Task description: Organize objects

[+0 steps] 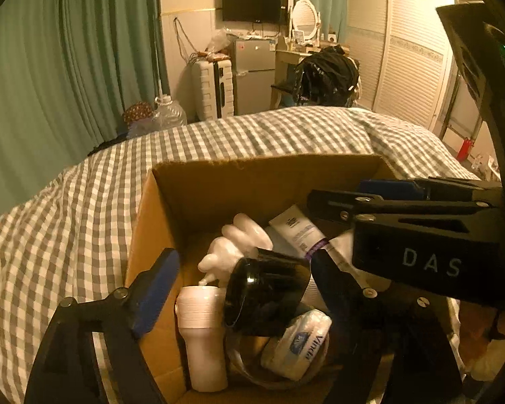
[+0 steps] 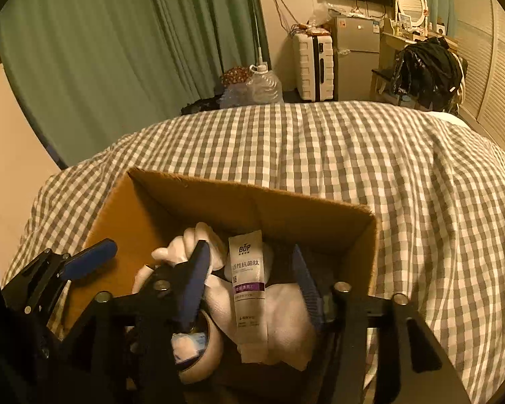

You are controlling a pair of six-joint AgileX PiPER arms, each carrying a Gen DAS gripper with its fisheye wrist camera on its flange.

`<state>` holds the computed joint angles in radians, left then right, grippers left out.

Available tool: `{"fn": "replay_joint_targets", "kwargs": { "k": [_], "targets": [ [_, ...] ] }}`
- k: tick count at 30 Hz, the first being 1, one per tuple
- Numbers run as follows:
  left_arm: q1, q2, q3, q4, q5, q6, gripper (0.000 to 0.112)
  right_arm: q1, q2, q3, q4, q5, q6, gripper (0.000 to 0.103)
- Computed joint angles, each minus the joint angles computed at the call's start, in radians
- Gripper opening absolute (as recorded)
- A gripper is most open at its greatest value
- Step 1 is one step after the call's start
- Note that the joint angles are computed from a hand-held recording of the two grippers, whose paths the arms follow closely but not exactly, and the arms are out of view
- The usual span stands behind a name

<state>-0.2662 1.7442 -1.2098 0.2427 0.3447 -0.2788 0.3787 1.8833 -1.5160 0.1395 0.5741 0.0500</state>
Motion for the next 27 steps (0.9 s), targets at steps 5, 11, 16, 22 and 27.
{"fn": "replay_joint_targets", "kwargs": {
  "k": [5, 11, 16, 22, 27],
  "targets": [
    [-0.016, -0.075, 0.001, -0.005, 0.027, -0.005, 0.093, 0.013, -0.072, 0.033, -0.052, -0.038, 0.034, 0.067],
    [-0.060, -0.227, 0.031, 0.104, 0.078, -0.105, 0.098, 0.031, -0.204, 0.060, -0.136, -0.041, 0.126, 0.078],
    [-0.108, -0.359, 0.020, 0.207, 0.171, -0.207, 0.100, 0.077, -0.343, 0.080, -0.292, -0.010, 0.273, 0.087],
    [-0.219, -0.502, -0.031, 0.376, 0.324, -0.335, 0.103, 0.117, -0.527, 0.090, -0.396, 0.058, 0.359, 0.093],
    [-0.374, -0.600, -0.065, 0.550, 0.464, -0.456, 0.103, 0.218, -0.669, 0.076, -0.588, 0.146, 0.484, 0.098]
  ]
}}
